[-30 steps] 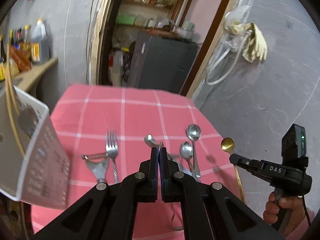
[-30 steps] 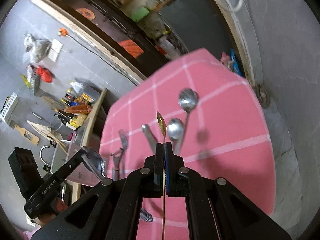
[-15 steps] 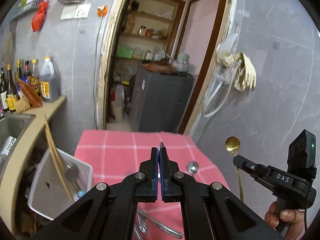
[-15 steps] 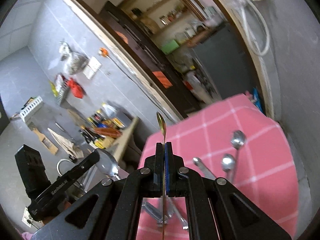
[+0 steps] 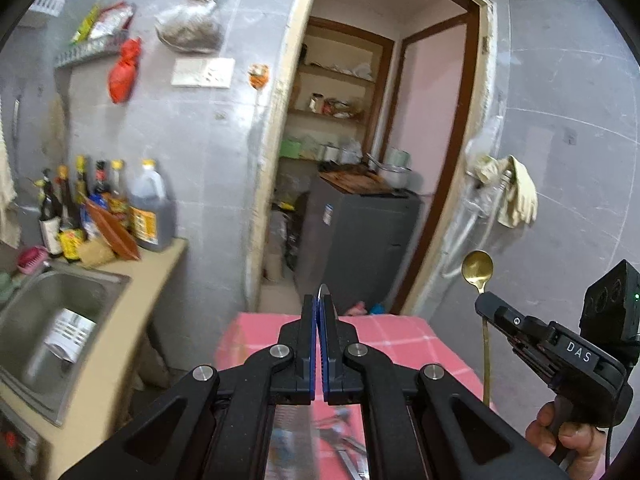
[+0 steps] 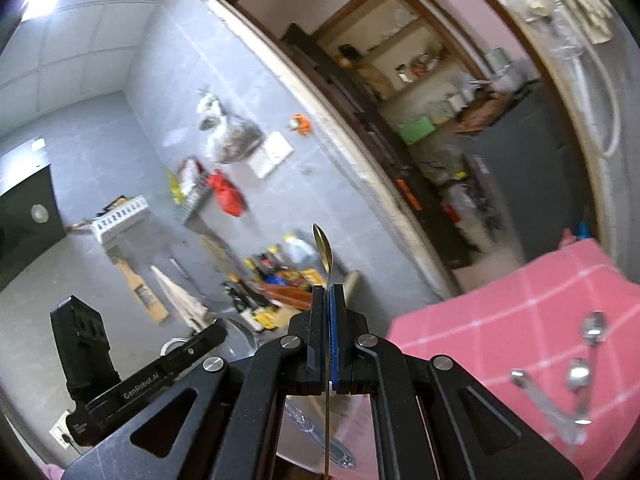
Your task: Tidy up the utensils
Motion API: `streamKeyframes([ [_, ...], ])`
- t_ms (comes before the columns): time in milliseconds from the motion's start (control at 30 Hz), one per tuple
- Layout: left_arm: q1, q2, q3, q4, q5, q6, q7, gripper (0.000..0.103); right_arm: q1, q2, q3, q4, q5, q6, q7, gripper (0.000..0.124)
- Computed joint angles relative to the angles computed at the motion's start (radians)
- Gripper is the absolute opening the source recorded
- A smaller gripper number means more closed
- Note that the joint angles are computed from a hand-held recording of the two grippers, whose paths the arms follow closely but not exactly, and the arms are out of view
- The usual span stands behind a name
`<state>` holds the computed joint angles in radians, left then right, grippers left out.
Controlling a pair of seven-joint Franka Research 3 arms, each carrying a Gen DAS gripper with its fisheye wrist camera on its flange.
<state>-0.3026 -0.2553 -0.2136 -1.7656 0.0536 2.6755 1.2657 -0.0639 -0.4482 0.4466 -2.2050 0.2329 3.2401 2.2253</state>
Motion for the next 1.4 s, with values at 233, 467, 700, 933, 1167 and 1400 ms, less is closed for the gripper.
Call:
streamKeyframes([
  [233,0.058,-0.036,0.009,-0.04,0.088,0.012,-0.01,0.002,-0.062,0.185,0.142,0.098,0.029,0.152,-0.056,0.002],
  [467,0.106,-0.051,-0.021,-0.111,0.227,0.047,-0.055,0.002,-0.015,0.329,0.164,0.127,0.073,0.224,-0.162,0.002],
  [700,0.077,-0.06,-0.003,-0.179,0.241,0.074,-0.025,0.002,0.026,0.357,0.162,0.115,0.181,0.191,-0.311,0.002],
  [933,-0.002,-0.069,0.077,-0.231,0.005,0.075,0.057,0.003,0.088,0.301,0.099,0.077,0.247,0.096,-0.424,0.002],
  [1167,-0.075,-0.062,0.142,-0.234,-0.242,0.076,0.183,0.005,0.138,0.24,0.017,0.041,0.166,-0.002,-0.352,0.003],
  [1400,-0.101,-0.064,0.163,-0.228,-0.421,0.041,0.286,0.006,0.195,0.206,-0.054,0.018,0.094,-0.066,-0.286,0.005],
])
